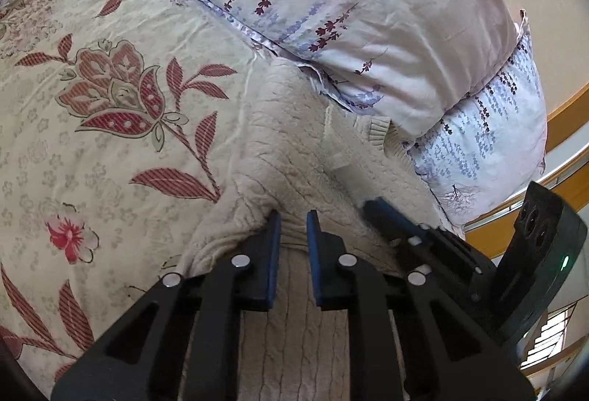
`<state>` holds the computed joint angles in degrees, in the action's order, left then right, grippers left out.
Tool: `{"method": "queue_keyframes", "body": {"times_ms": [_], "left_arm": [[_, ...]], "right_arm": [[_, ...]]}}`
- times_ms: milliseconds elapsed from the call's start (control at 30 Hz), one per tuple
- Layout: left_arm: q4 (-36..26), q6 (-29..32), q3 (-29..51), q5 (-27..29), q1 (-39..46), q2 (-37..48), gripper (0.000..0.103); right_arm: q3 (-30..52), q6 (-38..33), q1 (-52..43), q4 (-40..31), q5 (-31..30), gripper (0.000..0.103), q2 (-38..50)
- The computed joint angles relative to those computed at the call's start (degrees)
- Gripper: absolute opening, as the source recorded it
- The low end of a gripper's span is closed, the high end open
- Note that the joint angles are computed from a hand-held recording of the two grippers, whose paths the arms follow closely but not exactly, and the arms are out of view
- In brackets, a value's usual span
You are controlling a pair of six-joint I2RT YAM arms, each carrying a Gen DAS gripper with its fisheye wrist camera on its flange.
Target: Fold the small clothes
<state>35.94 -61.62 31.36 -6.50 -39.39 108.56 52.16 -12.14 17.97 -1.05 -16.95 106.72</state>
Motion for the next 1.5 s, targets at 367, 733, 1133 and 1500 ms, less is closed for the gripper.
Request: {"method": "queue_keyframes", "body": {"times_ms": [367, 733, 1133, 1500], "left_arm": [[2.55, -0.67, -1.44, 0.6, 0.2, 0.3, 0.014], [2.61, -1.26, -1.49, 1.33, 0.47, 0.15, 0.015], [3.59, -1.43, -1.77, 1.85, 0.89, 0.51, 0.014], [-4.22, 2.93, -4.45, -0.89, -3.57, -8.88, 0.042]], "right_arm": [[-13.06, 13.29, -37.33, -2.48, -15.8, 0.007, -20.49], [4.45, 11.16, -49.23, -20.98, -17.2, 0.047, -4.26], [0.64, 12.48, -48.08, -12.04, -19.75, 0.008, -2.82], [3.27, 3.42, -50.66, -23.4, -16.97, 0.045, -3.4]]}}
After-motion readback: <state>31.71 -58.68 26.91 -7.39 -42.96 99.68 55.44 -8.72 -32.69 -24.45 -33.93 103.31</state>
